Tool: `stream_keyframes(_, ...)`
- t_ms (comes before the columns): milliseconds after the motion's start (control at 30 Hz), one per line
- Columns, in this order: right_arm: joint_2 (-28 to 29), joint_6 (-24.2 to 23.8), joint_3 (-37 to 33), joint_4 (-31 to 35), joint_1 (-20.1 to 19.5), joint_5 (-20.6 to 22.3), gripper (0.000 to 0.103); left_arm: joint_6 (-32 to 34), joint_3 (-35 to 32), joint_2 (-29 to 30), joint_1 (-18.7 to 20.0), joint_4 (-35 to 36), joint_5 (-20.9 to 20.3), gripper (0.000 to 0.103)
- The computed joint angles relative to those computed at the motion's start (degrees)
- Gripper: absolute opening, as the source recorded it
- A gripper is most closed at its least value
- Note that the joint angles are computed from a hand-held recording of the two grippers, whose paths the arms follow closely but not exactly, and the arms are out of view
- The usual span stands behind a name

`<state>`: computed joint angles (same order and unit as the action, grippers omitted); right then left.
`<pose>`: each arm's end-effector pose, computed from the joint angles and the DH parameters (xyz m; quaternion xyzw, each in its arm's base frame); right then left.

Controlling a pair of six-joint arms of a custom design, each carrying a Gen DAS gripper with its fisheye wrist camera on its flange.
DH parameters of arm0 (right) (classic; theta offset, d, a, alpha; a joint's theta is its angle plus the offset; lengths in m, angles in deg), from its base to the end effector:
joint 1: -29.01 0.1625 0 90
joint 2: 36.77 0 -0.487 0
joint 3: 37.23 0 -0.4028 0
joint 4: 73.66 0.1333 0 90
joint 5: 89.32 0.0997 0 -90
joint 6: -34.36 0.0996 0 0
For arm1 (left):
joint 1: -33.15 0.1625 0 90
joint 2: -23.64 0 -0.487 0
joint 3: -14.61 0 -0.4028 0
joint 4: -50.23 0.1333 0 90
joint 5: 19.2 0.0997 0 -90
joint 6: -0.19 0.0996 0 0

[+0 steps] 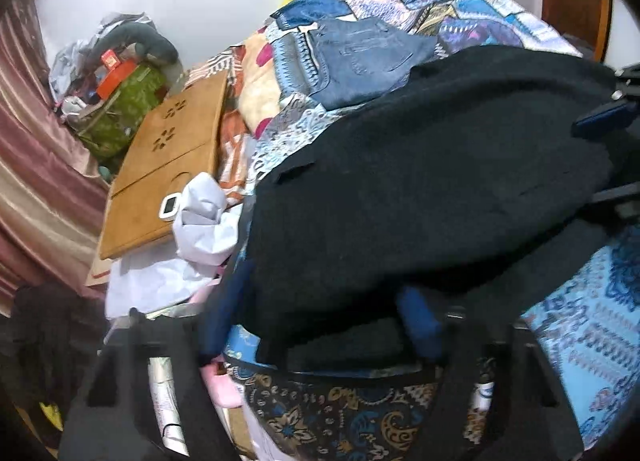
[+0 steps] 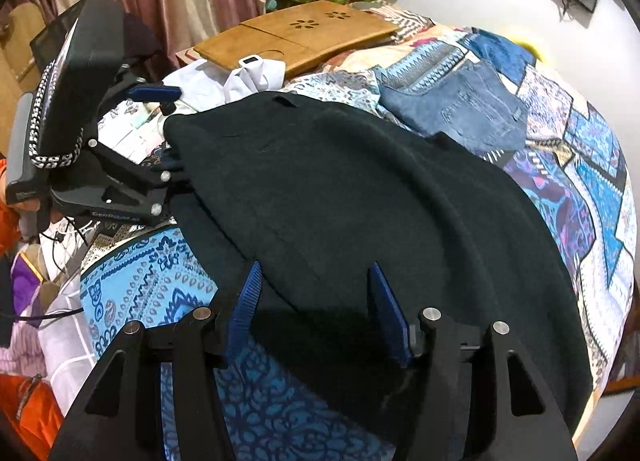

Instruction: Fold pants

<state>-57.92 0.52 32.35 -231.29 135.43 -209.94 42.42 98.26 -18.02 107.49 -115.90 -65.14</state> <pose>0.3177 -0.7861 -0.0113 0.3640 -0.8797 0.1196 0.2817 -0.0171 -0.8114 0.2135 0.3325 0.8287 -0.1824 0.4115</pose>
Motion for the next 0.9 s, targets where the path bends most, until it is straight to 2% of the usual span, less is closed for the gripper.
stream_keyframes(33,0.3,0.2,-0.4,-0.2,0.0,0.0,0.049,-1.0,-0.5,0.2,-0.1,0.5,1.0,0.041)
stream_keyframes(67,0.5,0.8,-0.7,-0.2,-0.1,0.4,0.039,-2.4,-1.0,0.0,0.1,1.6,0.6,0.035)
stream_keyframes(100,0.4,1.5,-0.9,-0.1,-0.1,1.3,0.033,-3.8,-1.2,-0.4,0.2,2.5,-0.4,0.031)
stream_keyframes(133,0.3,2.4,-1.2,0.3,-0.2,2.4,0.021,-5.2,-1.2,-1.0,0.3,3.1,-1.5,0.029)
stream_keyframes(267,-0.4,4.5,-1.0,-0.5,0.2,6.1,0.012,-6.0,0.4,-2.8,0.1,0.7,-3.2,0.025)
stream_keyframes(367,-0.9,4.4,-0.4,0.2,0.8,7.7,0.011,-6.1,1.4,-3.9,0.3,0.1,-3.8,0.024)
stream_keyframes(533,-0.1,5.7,-0.3,3.0,0.5,7.3,0.012,-10.3,2.1,-4.8,2.0,5.8,-4.9,0.024)
stream_keyframes(567,0.1,6.2,-0.1,3.3,0.3,7.3,0.017,-11.1,2.4,-4.9,2.2,7.0,-4.9,0.024)
stream_keyframes(633,-0.1,6.7,0.4,2.9,0.2,7.9,0.019,-12.1,3.3,-5.2,2.8,8.9,-4.9,0.026)
stream_keyframes(667,-0.5,7.1,0.6,3.3,0.1,8.4,0.025,-12.0,4.1,-5.5,2.8,8.7,-4.7,0.026)
stream_keyframes(767,-2.0,8.6,1.2,3.3,0.1,10.3,0.032,-11.5,6.0,-6.4,2.2,7.4,-3.7,0.032)
stream_keyframes(833,-2.7,8.6,1.9,0.9,0.1,10.7,0.033,-12.9,6.5,-7.8,1.9,8.5,-5.3,0.037)
stream_keyframes(900,-3.1,8.9,2.0,-2.8,-0.1,10.1,0.042,-14.7,6.2,-9.1,1.9,9.7,-7.5,0.043)
